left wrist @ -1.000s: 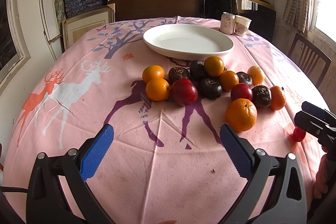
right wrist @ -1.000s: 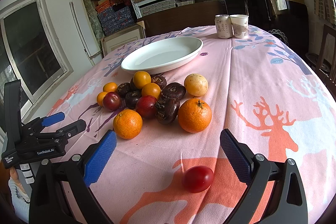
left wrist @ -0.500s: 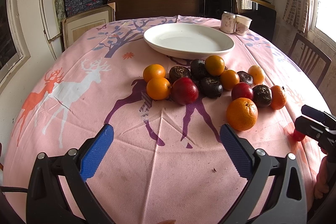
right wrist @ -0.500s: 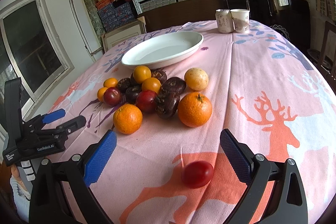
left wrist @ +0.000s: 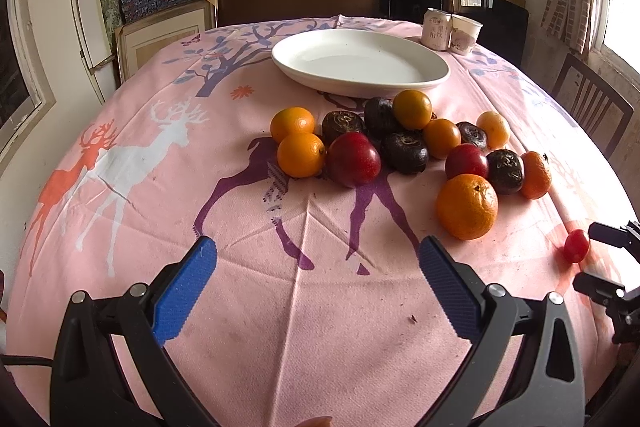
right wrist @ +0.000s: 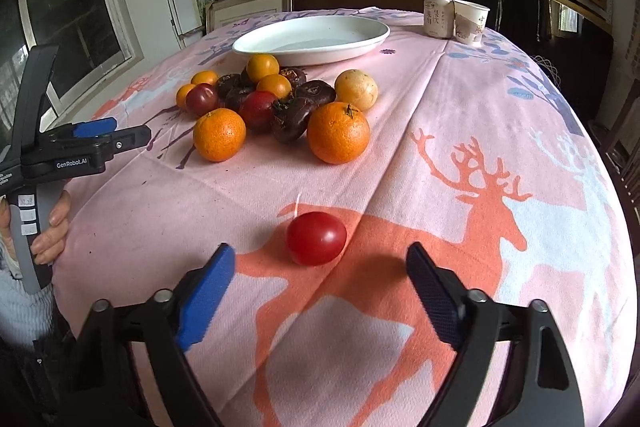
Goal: Organize fruits
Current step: 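Grasp the red cherry tomato with the right tool while the left tool grasps a small orange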
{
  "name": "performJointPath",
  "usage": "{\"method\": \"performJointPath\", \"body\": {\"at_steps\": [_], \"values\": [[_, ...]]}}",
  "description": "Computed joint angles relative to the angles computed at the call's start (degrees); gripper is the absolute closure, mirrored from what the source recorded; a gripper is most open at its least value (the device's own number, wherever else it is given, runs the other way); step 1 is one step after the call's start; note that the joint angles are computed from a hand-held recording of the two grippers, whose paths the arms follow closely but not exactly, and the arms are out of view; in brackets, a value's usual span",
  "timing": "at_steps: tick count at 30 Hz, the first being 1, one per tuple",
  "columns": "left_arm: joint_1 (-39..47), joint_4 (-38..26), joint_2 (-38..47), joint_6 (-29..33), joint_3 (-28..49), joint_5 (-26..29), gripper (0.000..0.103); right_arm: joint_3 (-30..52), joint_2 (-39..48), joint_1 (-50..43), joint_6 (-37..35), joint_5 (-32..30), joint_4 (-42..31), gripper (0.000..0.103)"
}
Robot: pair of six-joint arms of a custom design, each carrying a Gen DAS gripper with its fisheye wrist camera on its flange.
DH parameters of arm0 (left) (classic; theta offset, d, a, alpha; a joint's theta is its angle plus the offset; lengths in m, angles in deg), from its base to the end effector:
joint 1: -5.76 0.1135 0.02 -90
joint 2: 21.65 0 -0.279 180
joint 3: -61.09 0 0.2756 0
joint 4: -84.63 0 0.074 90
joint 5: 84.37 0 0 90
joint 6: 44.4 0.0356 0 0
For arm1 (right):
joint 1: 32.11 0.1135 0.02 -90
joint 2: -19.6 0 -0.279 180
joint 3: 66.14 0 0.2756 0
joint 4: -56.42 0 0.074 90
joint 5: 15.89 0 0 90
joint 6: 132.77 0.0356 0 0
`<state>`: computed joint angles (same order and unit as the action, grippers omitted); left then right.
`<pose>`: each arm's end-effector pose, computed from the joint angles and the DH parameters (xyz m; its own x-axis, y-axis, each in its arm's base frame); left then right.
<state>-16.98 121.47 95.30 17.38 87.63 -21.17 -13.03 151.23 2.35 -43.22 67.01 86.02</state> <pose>0.1974 -0.0653 0.0015 -0.7002 -0.1642 -0.6948 -0.2644 0.9636 0.0388 0.2713 0.1915 -0.0305 -0.6166 -0.4326 -0.6578 -0.6333 0.7689 0.0880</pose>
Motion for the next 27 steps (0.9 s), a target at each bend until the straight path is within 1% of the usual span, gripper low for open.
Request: {"method": "performJointPath", "body": {"at_steps": [2,4,5,6,7,8,10,13,14,15,17,20,21,23,25,27], "values": [[0.41,-0.4,-0.15,0.1,0.07,0.66,0.004,2.67,0.64,0.7,0.53,0.26,-3.25,0.041],[1.14,-0.58,-0.47,0.59,0.03,1.5,0.004,3.93,0.74,0.71,0.31,0.85,-5.23,0.043],[1.31,-0.85,-0.56,0.69,0.11,1.78,0.004,4.11,0.85,1.42,0.6,2.02,-5.1,0.053],[1.52,-1.33,-0.61,0.83,0.3,2.17,0.004,3.0,0.03,-0.34,-0.8,1.19,-5.15,0.068],[1.84,-2.09,-0.61,1.01,0.64,2.71,0.004,3.32,0.06,-1.34,-1.43,0.37,-5.67,0.071],[2.47,-3.16,-0.51,1.3,1.19,3.56,0.004,3.08,-0.14,-1.66,-1.26,-0.05,-5.65,0.071],[4.75,-6.21,-0.09,2.49,2.89,6.91,0.004,2.62,-0.29,-1.63,-1.8,0.05,-5.14,0.071],[11.02,-12.32,1.85,6.4,6.92,16.67,0.004,2.17,-0.2,-1.86,-2.17,-0.6,-4.09,0.071],[10.51,-11.97,1.93,7.73,7.01,14.85,0.004,2.13,-0.01,-2.07,-2.1,-1.05,-3.65,0.071],[10.16,-13.83,2.49,8.6,8.05,13.18,0.004,2.18,0.3,-2.35,-1.84,-1.52,-3.11,0.071],[11.87,-10.17,3.52,11.5,7.1,15.67,0.004,2.17,0.99,-2.86,-1.54,-2.45,-1.92,0.071],[13.56,-5.27,4.7,16.0,5.55,17.81,0.004,1.96,1.17,-3.49,-1.15,-3.77,-1.34,0.071],[13.96,-4.56,4.73,16.86,5.19,18.54,0.004,1.9,1.22,-3.54,-0.92,-4.1,-1.18,0.071],[14.78,-5.08,4.09,18.84,5.05,19.73,0.004,1.98,1.24,-3.98,-0.76,-4.95,-1.27,0.071],[15.76,-7.66,3.19,21.03,6.37,20.8,0.004,2.06,1.3,-4.33,-0.48,-5.8,-1.25,0.071],[16.17,-8.47,2.56,21.26,7.76,16.52,0.004,2.19,1.38,-4.87,-0.27,-6.86,-1.33,0.071]]}}
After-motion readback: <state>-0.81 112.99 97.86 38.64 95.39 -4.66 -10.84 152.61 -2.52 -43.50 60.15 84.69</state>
